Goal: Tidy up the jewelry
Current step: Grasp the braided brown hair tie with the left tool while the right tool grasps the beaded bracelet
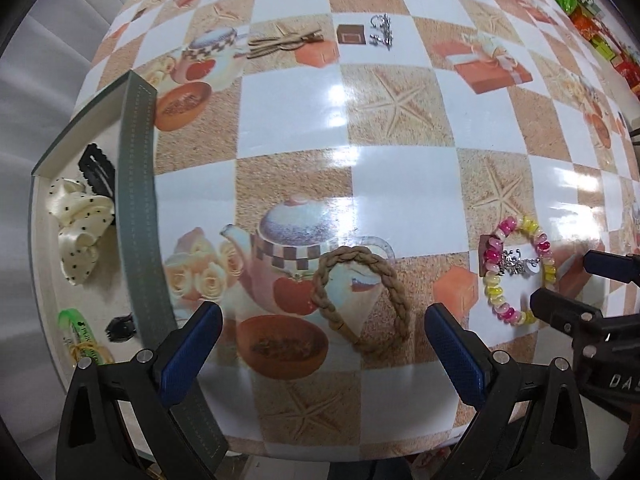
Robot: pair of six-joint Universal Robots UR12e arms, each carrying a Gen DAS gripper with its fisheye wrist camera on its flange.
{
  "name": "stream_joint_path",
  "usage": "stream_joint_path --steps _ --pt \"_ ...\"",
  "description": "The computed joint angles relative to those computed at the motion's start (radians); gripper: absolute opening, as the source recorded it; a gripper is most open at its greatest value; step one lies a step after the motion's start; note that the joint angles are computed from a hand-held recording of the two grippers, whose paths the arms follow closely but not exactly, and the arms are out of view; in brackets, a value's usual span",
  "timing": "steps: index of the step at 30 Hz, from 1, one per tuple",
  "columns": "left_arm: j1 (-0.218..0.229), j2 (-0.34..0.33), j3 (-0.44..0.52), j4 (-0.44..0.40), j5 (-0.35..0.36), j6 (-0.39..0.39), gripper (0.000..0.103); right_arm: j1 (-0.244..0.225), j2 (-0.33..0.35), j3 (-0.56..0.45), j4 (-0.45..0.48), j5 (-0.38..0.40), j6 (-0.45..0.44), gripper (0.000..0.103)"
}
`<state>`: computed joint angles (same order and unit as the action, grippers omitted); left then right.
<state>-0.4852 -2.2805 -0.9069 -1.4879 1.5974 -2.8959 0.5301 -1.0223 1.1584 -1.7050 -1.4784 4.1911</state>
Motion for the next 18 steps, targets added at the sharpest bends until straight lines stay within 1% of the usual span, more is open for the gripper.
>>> stream_joint_path --steps 4,5,6,9,12,14,15,16,17,18 --pt "-0.005 -0.003 -0.008 0.000 0.012 -0.006 0.103 0.012 0.014 -0.011 0.009 -0.026 -0.016 0.084" --pt "-0.006 -0.003 -0.012 0.000 0.016 -0.009 0.103 0.014 0.030 -0.035 0.020 -0.033 -0.021 0.084" --pt "-0.006 -0.003 -0.015 0.000 0.017 -0.013 0.103 0.016 0.033 -0.039 0.022 -0.040 -0.025 0.083" --pt "-0.003 -0.003 -0.020 -0.003 0.000 -0.030 0.103 0.024 0.055 -0.073 0.052 -0.070 -0.047 0.080" --pt "0.002 -0.001 -0.027 0.001 -0.011 -0.031 0.103 0.034 0.076 -0.112 0.095 -0.106 -0.065 0.074" --pt "0.008 0.004 -0.033 0.000 -0.028 -0.024 0.099 0.040 0.088 -0.130 0.109 -0.124 -0.074 0.069" --pt "0.009 0.005 -0.032 -0.002 -0.040 -0.022 0.095 0.044 0.097 -0.142 0.112 -0.128 -0.072 0.067" --pt "0.010 0.005 -0.032 0.000 -0.044 -0.014 0.091 0.053 0.117 -0.172 0.120 -0.135 -0.066 0.061" --pt "0.008 0.007 -0.033 0.001 -0.049 -0.011 0.089 0.054 0.119 -0.176 0.120 -0.138 -0.070 0.056" --pt "0.006 0.010 -0.038 0.004 -0.056 -0.003 0.083 0.055 0.126 -0.189 0.125 -0.141 -0.076 0.055"
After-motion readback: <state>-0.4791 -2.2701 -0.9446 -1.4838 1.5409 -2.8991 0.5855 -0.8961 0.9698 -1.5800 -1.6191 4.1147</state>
